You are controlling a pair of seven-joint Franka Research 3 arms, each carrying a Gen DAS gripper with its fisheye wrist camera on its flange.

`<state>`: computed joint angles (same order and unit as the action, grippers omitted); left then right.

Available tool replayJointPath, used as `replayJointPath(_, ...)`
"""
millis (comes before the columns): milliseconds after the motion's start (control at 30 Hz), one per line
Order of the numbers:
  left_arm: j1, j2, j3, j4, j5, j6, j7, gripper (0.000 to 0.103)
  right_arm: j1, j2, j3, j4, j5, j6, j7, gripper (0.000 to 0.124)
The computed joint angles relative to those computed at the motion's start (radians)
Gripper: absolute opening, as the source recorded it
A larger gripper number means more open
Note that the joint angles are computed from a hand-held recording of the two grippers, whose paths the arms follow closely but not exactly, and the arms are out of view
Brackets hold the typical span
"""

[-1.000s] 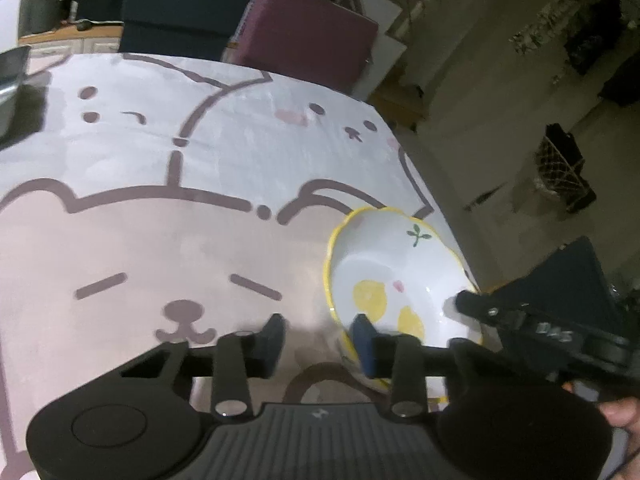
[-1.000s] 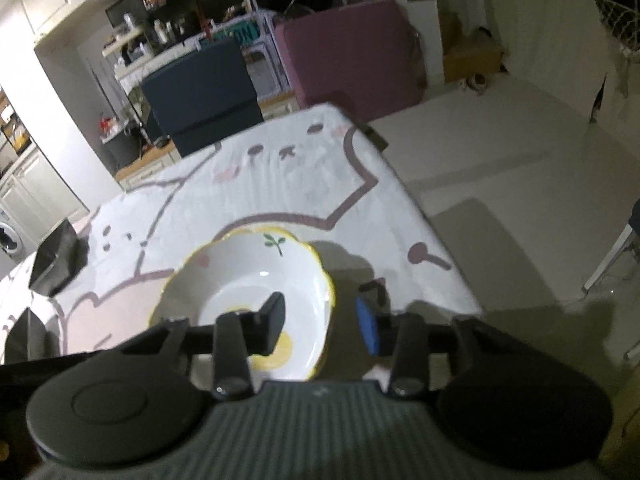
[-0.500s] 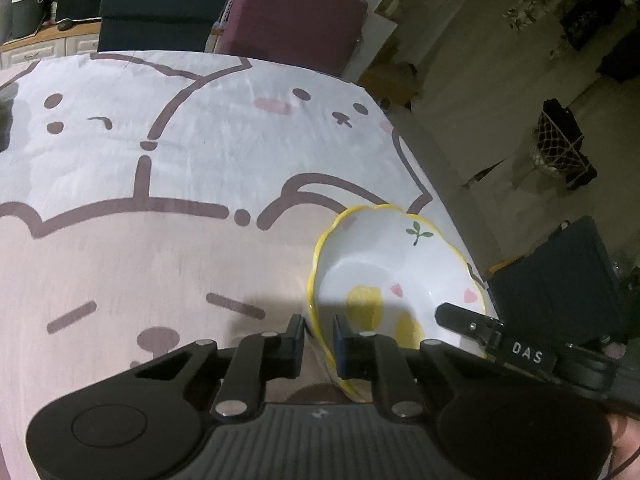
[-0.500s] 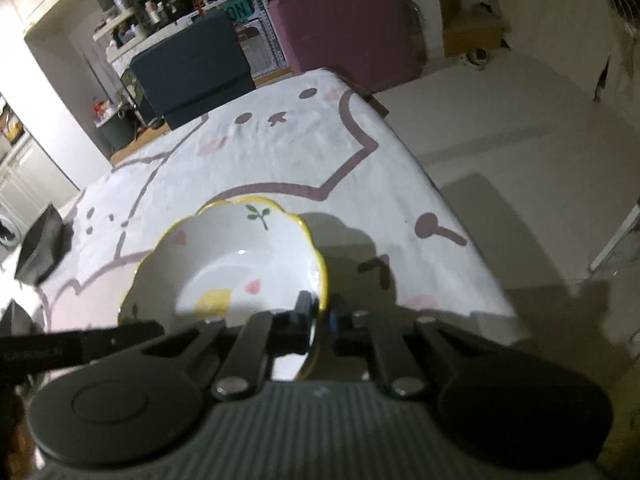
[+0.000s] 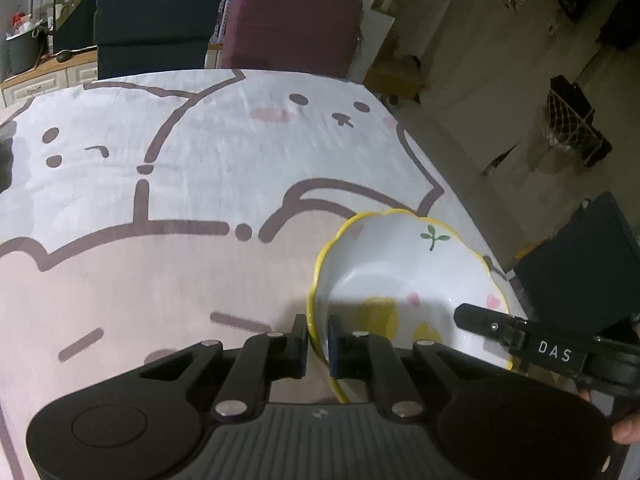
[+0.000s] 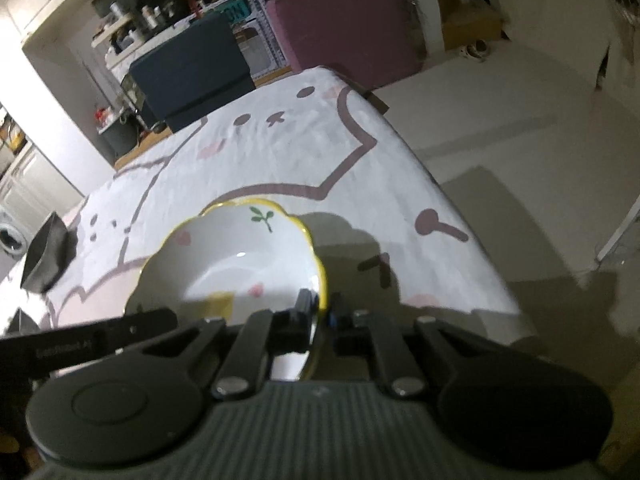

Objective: Organize plates and bowls
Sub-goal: 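Lift the lemon-print bowl with both grippers and carry it toward the cream bowl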

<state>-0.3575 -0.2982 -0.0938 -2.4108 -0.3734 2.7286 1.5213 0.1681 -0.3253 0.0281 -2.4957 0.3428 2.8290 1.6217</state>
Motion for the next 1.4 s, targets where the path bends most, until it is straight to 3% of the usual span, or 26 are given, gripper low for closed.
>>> replayJointPath(300, -0.023, -0.148, 0.026, -0.108, -0.023, -0.064, -0.016, 0.01, -0.029, -0.104, 0.061, -0.046, -0.12, -0.098, 0.064, 0.011)
replayJointPath(767, -0.036, -0.5, 0.055, -0.216, 0.114, -0.157, -0.126, 0.009, 0.017, -0.384, 0.085, -0.155, -0.092, -0.15, 0.122, 0.011)
replayJointPath(1067, -0.014, -0.71, 0.086, -0.253, 0.191, -0.266, -0.179, 0.008, 0.041, -0.513, 0.15, -0.159, -0.112, -0.192, 0.2, 0.011)
replayJointPath(1400, 0.064, -0.924, 0.14, -0.282, 0.261, -0.402, -0.184, 0.007, 0.103, -0.562, 0.215, -0.154, -0.128, -0.166, 0.281, 0.011)
